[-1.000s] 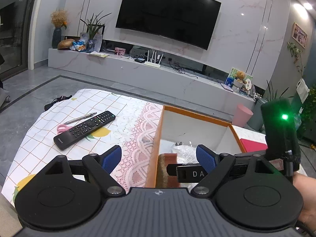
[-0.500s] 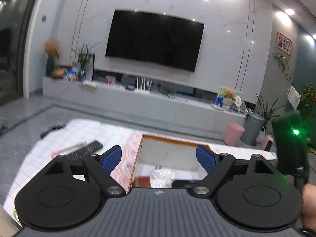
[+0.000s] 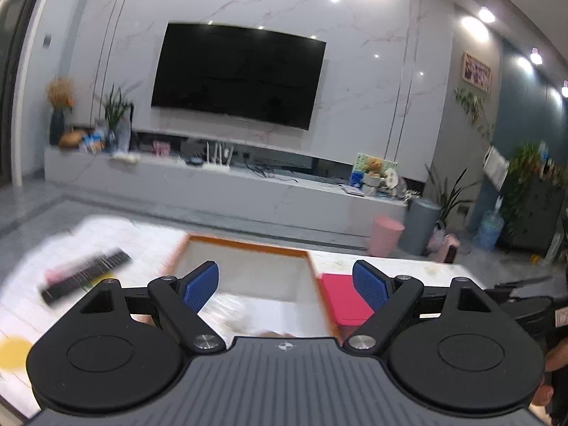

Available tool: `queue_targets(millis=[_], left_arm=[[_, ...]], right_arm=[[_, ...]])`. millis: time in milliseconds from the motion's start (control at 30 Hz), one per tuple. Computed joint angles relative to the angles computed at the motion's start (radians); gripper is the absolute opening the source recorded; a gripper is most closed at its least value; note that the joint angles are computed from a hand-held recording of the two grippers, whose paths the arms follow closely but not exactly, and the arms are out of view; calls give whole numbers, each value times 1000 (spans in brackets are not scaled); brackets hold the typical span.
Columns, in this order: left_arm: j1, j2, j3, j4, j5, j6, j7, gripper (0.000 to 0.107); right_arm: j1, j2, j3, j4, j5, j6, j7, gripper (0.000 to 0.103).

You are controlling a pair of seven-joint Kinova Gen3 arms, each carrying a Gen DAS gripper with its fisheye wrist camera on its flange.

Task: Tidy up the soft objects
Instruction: 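Reach the right tool to the white plastic bag and grasp it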

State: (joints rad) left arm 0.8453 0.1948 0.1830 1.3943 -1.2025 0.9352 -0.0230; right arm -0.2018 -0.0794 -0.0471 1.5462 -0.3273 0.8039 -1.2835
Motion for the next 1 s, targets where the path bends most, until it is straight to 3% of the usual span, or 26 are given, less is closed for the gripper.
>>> queue_targets(millis=[133,267,367,567,700,1000], left_arm=[[-18,28,3,-6,84,-87,-1,100],[-37,42,-6,3,186,-193,-125,100],[-25,42,-30,33,209,-261,-148,100],[31,71,-63,58,166,-298,-157,100],[51,87,-73,78,161,-320,-175,100],[53,131,-84,63,306,-319,-317,100]], right_arm=[[43,-35,38,53,28,-28,15,86],[87,-62,97,129,-1,-83,36,86],[109,-73,126,198,-17,-146,67,87],[143,-45,176,283,-95,-206,148,87],[178,-21,151,307,-68,-230,120,87],[196,19,108,344,6,-316,64,87]])
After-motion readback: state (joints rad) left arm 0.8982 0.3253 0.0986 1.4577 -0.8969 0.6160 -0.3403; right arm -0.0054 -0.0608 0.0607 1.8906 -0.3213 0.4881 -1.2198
